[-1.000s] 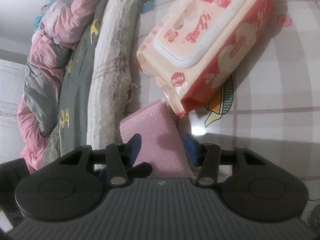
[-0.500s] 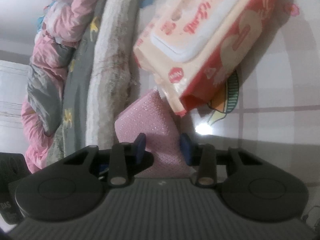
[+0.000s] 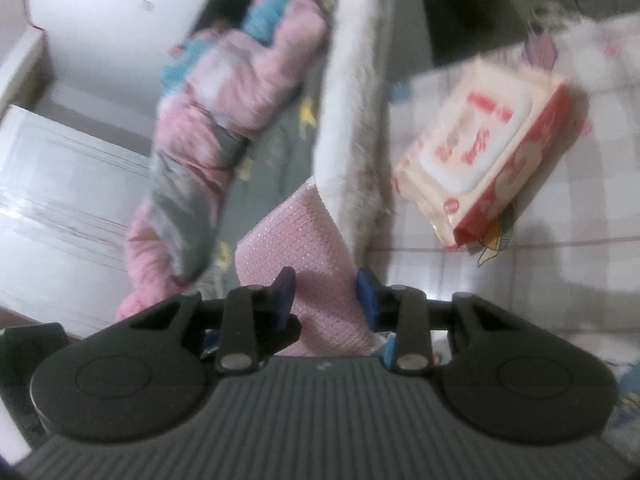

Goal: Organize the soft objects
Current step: 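Carry the pink sponge into the cardboard box and open the right gripper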

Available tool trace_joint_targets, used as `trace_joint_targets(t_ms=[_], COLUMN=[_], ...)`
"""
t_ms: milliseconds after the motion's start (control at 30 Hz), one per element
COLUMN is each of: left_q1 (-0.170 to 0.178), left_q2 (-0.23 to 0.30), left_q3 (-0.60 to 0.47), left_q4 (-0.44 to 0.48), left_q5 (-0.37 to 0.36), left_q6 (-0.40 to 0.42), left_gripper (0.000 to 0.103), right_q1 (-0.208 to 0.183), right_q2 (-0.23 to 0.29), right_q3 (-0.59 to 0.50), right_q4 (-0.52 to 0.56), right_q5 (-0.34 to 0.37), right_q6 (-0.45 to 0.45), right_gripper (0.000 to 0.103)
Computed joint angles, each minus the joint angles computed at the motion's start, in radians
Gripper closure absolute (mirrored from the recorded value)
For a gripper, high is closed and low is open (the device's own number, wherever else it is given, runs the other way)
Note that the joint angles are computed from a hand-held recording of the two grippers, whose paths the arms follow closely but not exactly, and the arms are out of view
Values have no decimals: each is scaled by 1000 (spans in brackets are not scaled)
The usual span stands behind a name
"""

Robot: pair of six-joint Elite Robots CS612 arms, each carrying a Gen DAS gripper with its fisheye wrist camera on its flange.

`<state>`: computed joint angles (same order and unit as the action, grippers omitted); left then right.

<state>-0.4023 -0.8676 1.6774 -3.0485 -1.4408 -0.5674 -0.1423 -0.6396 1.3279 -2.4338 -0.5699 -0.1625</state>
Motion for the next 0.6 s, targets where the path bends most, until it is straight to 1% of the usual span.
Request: trace_joint_targets(t_ms=[67,167,233,300,400,467,533,600], left_q1=[-32,-88,-121,-147,-178,-193,-203,-206], left_q2=[-13,-13,1,25,68,97,129,157], left_q3=[4,-15,-38,-71,-127,-166,-213,-249], left_q4=[-12,8,27,54,101,148,218,267], left_q5=[0,-5,-23,-64,-119,-144,-159,-157], left_q6=[34,106,135,159,176,183,192,198], left_gripper=[51,51,51,51,51,51,50,49], right_q1=[-41,-106,-158,-200,-261,-293,-315,-324], right_q2=[-41,-90,-119,-139,-146,-139,-121,-97], right_q3=[60,140,196,238,276,288,283,267], right_q4=[-28,-65,-100,-133,-179,-185,-170,-143], right_q5=[32,53,48,27,-4,-26,-52,-73], right_q6=[-16,-22,-13,2,44,67,82,88], right_gripper=[70,70,70,70,69,68,69,68])
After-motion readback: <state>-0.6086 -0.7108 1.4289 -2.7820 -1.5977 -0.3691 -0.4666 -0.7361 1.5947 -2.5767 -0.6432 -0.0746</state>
